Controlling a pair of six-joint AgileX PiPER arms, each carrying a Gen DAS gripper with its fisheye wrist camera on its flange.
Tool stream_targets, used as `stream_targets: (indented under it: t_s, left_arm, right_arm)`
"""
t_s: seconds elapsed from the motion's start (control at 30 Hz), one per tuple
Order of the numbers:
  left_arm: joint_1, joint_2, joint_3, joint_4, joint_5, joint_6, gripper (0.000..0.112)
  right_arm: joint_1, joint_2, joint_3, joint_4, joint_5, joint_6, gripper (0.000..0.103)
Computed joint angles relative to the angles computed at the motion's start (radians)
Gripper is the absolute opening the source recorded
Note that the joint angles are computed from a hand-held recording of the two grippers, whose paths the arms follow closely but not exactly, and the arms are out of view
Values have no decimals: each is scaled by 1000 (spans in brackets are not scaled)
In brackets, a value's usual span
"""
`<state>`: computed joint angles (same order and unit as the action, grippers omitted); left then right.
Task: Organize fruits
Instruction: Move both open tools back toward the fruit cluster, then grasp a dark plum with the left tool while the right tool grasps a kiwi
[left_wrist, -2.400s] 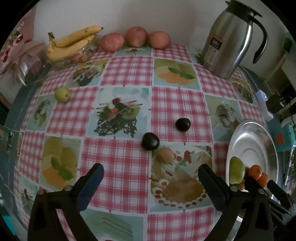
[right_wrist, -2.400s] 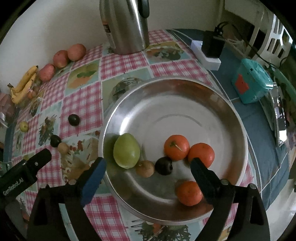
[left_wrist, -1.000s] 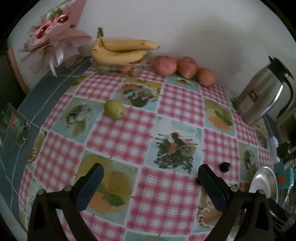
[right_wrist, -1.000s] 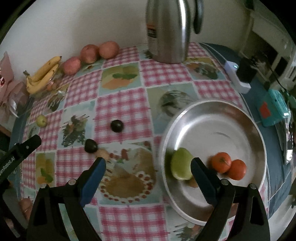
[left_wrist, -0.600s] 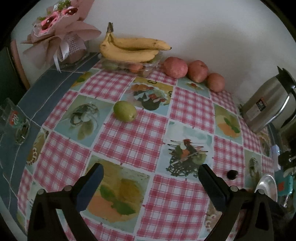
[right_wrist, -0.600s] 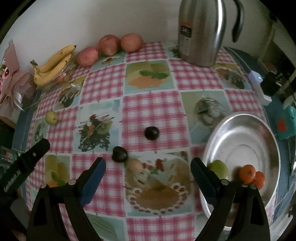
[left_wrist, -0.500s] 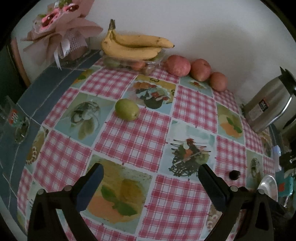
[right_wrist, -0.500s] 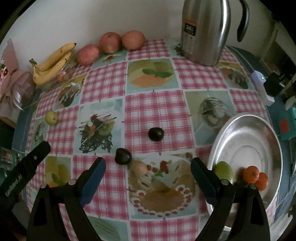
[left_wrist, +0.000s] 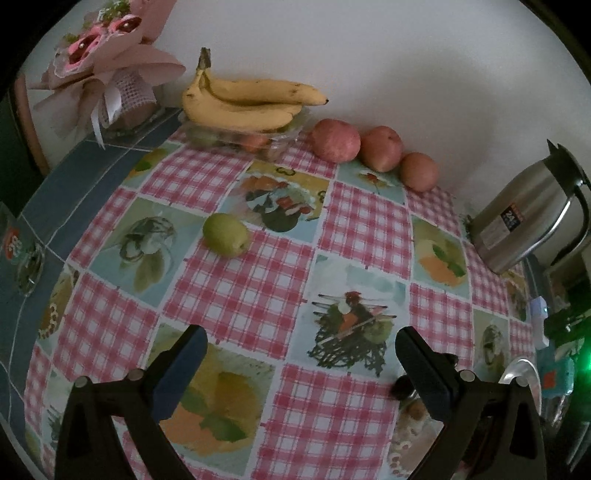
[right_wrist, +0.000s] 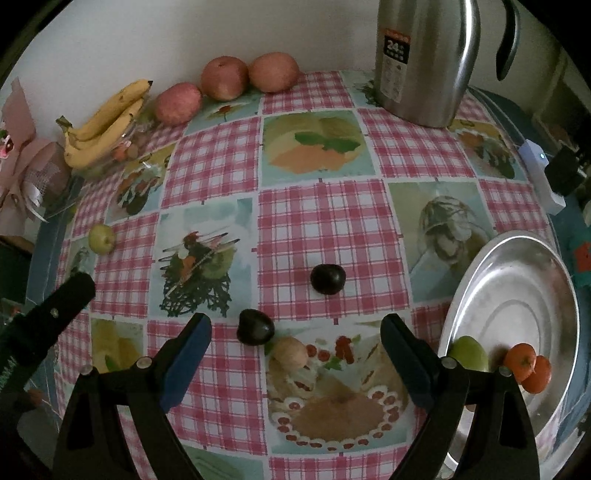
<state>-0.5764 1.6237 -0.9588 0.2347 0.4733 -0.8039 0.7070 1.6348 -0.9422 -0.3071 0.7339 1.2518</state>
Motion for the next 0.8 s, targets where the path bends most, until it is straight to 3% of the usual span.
stream_targets:
  t_s: [0.53,0.8]
  left_arm:
    - [-40,142,-112,-82,23,72,102]
    - [-61,123,-84,-45,9,25,101]
  right_arm:
    - [-58,-12,80,44,-67,-88,92]
    - [-52,-9,95,84,-107,-124,76]
